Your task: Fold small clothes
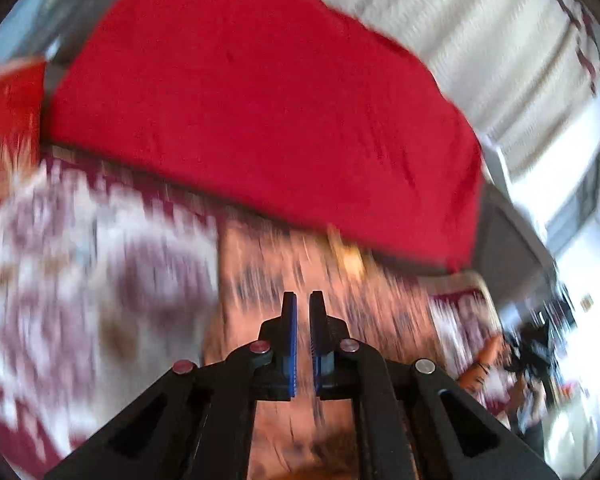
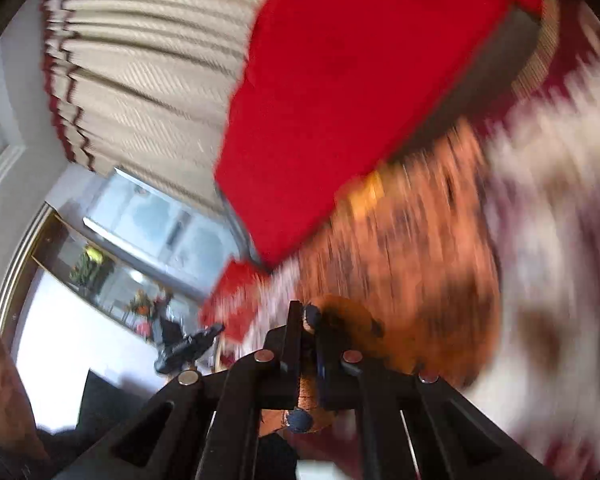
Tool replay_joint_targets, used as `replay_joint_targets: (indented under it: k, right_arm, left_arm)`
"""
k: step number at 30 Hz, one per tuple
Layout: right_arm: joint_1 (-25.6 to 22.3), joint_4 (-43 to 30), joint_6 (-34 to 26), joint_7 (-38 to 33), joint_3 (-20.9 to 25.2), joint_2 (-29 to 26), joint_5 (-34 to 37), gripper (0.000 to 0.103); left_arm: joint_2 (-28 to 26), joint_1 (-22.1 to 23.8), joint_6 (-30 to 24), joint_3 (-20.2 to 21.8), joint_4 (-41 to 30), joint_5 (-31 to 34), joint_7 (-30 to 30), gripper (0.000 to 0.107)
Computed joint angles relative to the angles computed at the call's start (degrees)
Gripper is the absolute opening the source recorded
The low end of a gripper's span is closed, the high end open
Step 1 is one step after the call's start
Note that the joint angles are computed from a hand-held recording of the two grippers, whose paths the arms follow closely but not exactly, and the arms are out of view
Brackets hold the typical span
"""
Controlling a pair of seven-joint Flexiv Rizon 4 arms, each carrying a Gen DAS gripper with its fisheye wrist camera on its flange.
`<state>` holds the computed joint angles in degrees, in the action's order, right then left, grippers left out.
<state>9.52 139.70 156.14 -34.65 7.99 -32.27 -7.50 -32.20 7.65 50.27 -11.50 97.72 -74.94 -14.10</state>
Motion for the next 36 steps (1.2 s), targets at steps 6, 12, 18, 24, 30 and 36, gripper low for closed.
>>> replay_joint_targets:
  k: [6,12,18,24,30,36]
  right_arm:
    - [-9.6,-15.92,-14.66,12.03,-2.44,-9.37,-7.99,0.014]
    - [-8.76,-13.98,-9.6,11.37,-0.94,-13.42,-5.47,0.069]
    - [-6.11,-13.73,-9.45,10.41,-2.08,-12.0,-2.29,0.076]
    - [-3.67,-12.66,-11.2,10.13,-2.1,-10.05,2.61,0.076]
    - [-2.63,-12.05,-12.28,9.84,-2.14,-9.11,4.52,0.076]
    - [-2.82,-11.41,-12.36,8.91,-2.11,-8.7,3.57,0.076]
  left_arm:
    - [-11.58,-2.11,5.66,-0.3,-10.51,9.1,-16.71,0.018]
    - [-2.81,3.39,7.44,-2.24,5.32,6.73,-3.43,0.061]
    - [6.23,6.45,-10.27,3.62,18.39,7.62,-3.56,0.071]
    - [7.34,5.19,-23.04,7.33,22.89,8.23,-9.19,0.072]
    - [1.95,3.44,-25.71,6.87,19.38,8.82,-18.99,0.072]
    - [1.58,2.29,-24.45,5.59,17.91,4.21,-16.08,0.004]
